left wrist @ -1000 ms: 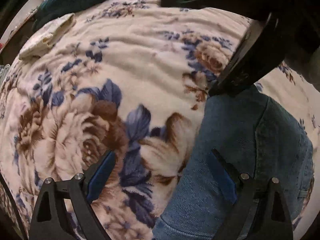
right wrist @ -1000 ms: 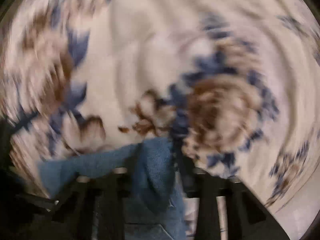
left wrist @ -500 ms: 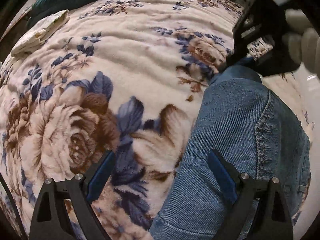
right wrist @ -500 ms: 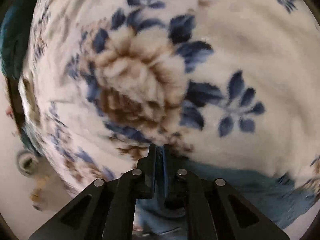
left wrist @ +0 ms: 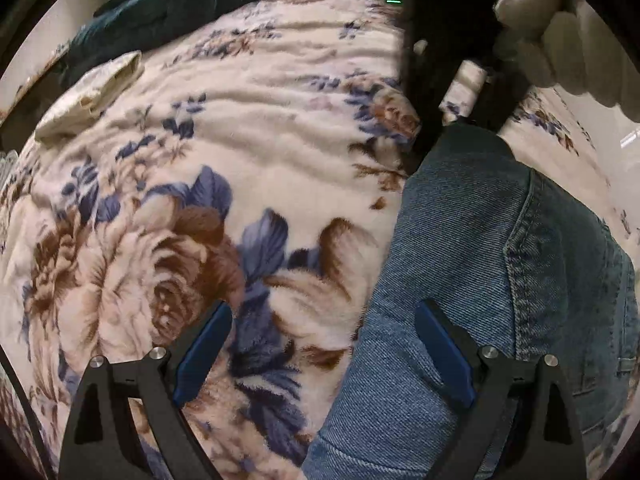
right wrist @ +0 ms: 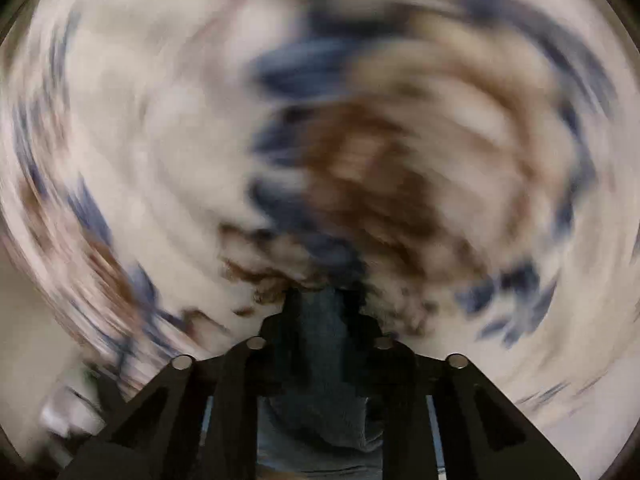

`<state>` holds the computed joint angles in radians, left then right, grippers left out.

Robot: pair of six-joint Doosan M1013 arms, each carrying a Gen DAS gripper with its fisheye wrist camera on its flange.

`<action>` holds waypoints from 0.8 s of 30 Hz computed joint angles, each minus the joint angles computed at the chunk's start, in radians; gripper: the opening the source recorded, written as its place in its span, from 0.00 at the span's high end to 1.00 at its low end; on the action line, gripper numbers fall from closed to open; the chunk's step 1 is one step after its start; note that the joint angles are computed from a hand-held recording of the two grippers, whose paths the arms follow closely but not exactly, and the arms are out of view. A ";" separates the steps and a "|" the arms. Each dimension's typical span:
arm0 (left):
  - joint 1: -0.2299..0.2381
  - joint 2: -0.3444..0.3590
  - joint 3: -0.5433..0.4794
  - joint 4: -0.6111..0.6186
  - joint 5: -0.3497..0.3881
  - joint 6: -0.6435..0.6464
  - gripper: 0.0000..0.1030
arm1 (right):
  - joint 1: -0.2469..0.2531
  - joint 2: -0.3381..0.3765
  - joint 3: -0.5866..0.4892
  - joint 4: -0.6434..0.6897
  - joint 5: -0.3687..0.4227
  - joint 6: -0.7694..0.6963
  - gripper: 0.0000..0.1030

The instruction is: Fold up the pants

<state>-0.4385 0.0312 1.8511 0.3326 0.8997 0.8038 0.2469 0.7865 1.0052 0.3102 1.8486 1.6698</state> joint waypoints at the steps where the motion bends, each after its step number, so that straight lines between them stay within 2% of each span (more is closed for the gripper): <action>1: -0.002 -0.001 0.000 0.004 -0.004 0.000 0.09 | -0.047 -0.032 0.063 0.122 -0.064 0.131 0.89; 3: -0.001 -0.003 -0.003 -0.006 -0.008 0.017 0.09 | -0.133 -0.114 0.230 0.338 -0.233 0.273 0.93; 4: 0.004 -0.002 -0.008 -0.022 -0.004 0.042 0.09 | -0.155 -0.147 0.291 0.376 -0.290 0.297 0.93; 7: 0.016 0.000 -0.025 -0.033 0.015 0.120 0.09 | -0.202 -0.205 0.403 0.476 -0.395 0.346 0.95; 9: 0.036 0.002 -0.034 -0.046 0.021 0.148 0.09 | -0.213 -0.215 0.412 0.530 -0.429 0.306 0.95; 11: 0.078 0.009 -0.048 -0.133 0.019 0.212 0.09 | -0.191 -0.202 0.332 0.414 -0.396 0.240 0.95; 13: 0.113 0.019 -0.066 -0.203 0.021 0.259 0.09 | -0.146 -0.158 0.197 0.248 -0.280 0.099 0.88; 15: 0.142 0.032 -0.085 -0.276 0.004 0.323 0.09 | -0.089 -0.116 0.088 0.113 -0.163 -0.069 0.46; 17: 0.168 0.057 -0.114 -0.383 -0.004 0.424 0.09 | -0.064 -0.090 0.038 0.025 -0.098 -0.207 0.43; 19: 0.200 0.092 -0.143 -0.580 0.014 0.578 0.09 | -0.033 -0.072 0.013 -0.045 -0.083 -0.303 0.43; 21: 0.238 0.147 -0.175 -0.826 0.105 0.744 0.09 | -0.004 -0.060 -0.013 -0.103 -0.090 -0.413 0.43; 22: 0.253 0.167 -0.181 -0.893 0.143 0.775 0.09 | 0.015 -0.047 -0.034 -0.128 -0.089 -0.449 0.43; 24: 0.310 0.212 -0.168 -1.120 0.234 0.847 0.09 | 0.028 -0.035 -0.046 -0.175 -0.067 -0.492 0.43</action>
<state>-0.1280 0.2428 1.6831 -0.7870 1.1335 1.6503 0.2752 0.7518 0.9595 0.1350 1.7817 1.1781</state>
